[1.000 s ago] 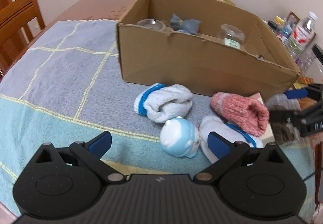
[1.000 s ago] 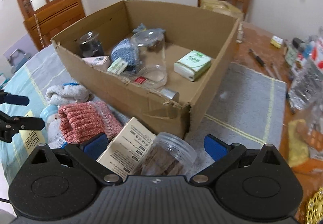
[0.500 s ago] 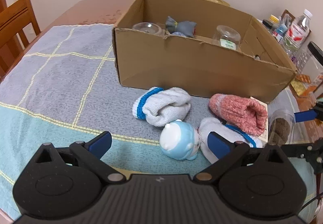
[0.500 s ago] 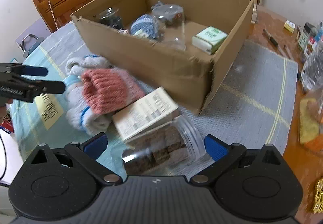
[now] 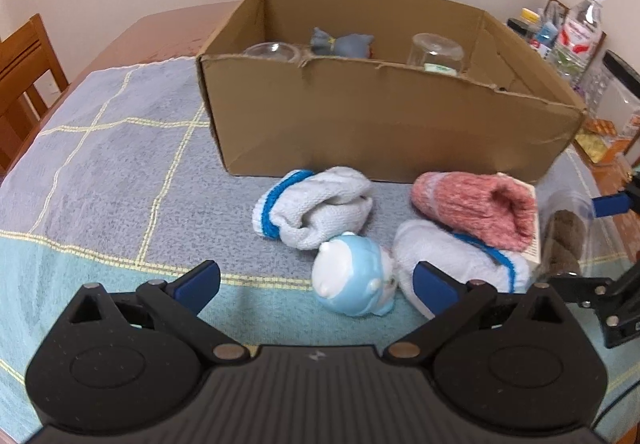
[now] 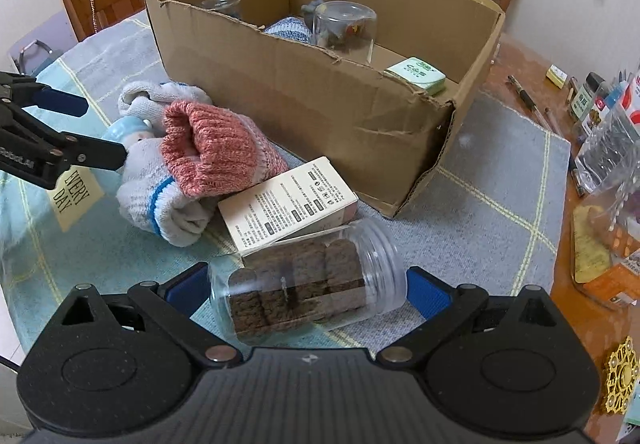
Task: Organize objects
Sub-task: 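Grasp the clear cookie jar with the right tool while the left tool approaches the blue-white toy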
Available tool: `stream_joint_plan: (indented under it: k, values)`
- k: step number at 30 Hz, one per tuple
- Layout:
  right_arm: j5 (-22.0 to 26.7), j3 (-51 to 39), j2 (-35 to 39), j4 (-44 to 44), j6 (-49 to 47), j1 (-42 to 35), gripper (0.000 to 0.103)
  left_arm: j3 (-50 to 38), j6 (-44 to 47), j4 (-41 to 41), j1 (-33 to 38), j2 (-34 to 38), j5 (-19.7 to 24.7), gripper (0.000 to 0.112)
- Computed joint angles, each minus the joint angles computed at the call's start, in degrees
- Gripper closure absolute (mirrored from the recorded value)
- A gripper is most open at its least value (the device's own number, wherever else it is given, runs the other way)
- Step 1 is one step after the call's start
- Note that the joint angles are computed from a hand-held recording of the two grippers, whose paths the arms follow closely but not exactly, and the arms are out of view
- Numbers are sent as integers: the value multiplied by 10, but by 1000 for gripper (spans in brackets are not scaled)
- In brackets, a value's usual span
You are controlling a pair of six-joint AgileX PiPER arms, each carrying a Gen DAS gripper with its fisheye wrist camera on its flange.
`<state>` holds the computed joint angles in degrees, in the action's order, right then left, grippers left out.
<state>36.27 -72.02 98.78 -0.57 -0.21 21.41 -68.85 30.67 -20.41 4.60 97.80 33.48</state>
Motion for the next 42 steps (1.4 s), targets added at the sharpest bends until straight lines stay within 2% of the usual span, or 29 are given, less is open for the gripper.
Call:
stream_joint_plan:
  k: [2, 4, 8, 16, 24, 28, 31, 36, 38, 42]
  values:
    - [-1, 0, 1, 0, 2, 0, 0, 3, -17, 28, -3, 4, -9, 10]
    - [-1, -1, 3, -1, 6, 1, 0, 8, 21, -1, 9, 3, -10, 10]
    - [-1, -2, 2, -8, 11, 3, 0, 11, 10, 28, 18, -1, -15, 10]
    - [-1, 8, 0, -14, 11, 4, 0, 32, 62, 23, 16, -14, -24, 10]
    - [-21, 30, 13, -35, 10, 13, 0, 55, 118, -28, 13, -18, -21, 10]
    - [-14, 22, 23, 34, -53, -14, 0, 65, 147, -43, 13, -14, -33, 10]
    - [-22, 26, 22, 52, -88, -21, 0, 70, 149, -44, 7, -8, -49, 10]
    - [-77, 73, 3, 77, -122, -26, 0, 73, 157, -58, 4, 0, -68, 14]
    - [-92, 92, -6, 85, -131, -28, 0, 76, 176, -79, 6, -2, -70, 21]
    - [-94, 94, -6, 86, -132, -29, 0, 78, 203, -112, 9, -3, -72, 30]
